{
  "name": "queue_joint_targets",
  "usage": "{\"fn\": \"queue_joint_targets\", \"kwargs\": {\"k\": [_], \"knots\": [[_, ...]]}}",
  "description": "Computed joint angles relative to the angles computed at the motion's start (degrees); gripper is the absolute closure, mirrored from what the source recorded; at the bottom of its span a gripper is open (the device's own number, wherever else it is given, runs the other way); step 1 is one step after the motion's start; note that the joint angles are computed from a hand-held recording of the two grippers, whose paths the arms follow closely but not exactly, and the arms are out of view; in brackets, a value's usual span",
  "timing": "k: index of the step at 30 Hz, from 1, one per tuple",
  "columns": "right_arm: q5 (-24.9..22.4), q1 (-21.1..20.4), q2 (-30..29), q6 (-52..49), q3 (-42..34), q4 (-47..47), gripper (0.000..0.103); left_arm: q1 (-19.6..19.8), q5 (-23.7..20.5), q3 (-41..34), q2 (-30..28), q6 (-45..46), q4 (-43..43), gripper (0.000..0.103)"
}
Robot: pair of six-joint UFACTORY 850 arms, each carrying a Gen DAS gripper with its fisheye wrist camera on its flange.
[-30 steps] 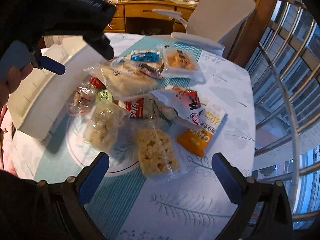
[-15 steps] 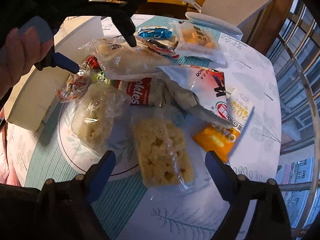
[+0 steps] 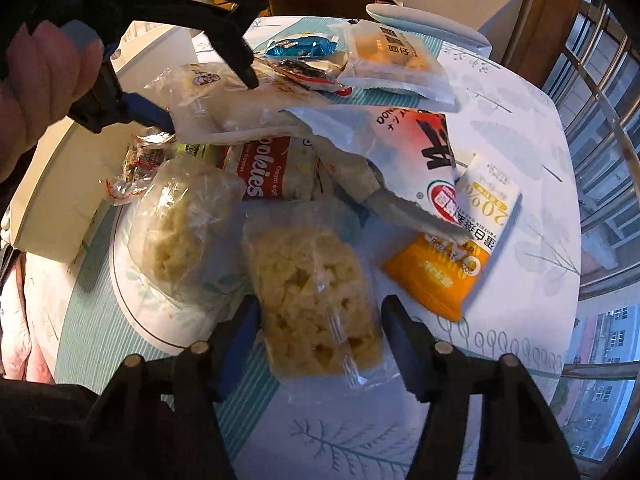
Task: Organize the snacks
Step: 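Grasp the clear bag of puffed crisps with the right tool while the left lifts the bread bag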
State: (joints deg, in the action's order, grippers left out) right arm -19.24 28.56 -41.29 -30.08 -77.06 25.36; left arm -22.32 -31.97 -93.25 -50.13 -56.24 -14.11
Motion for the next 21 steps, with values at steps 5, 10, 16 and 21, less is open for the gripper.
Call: {"fn": "queue_joint_targets", "kwargs": {"k": [5, 10, 16, 21], "knots": [[-1.5, -0.7, -0.4, -3.3, -0.6, 3.1, 0.045, -0.3, -1.1, -2.0, -0.9, -1.4, 1.1, 0.074], [-3.5, -1.3, -0.6, -4.2, -1.1, 5.3, 0.045, -0.4, -0.4, -1.0, 0.1, -2.1, 0.4, 0.079], [-4.8, -1.8, -0.9, -2.9, -1.6, 6.3, 0.045, -0.3, -0.2, 1.7, 3.2, -1.4, 1.5, 0.083], [-5.9, -2.0, -0.1, -2.3, -0.7, 7.8, 0.045, -0.5, 0.2, 4.2, 6.7, -1.9, 3.9, 0.086]]}}
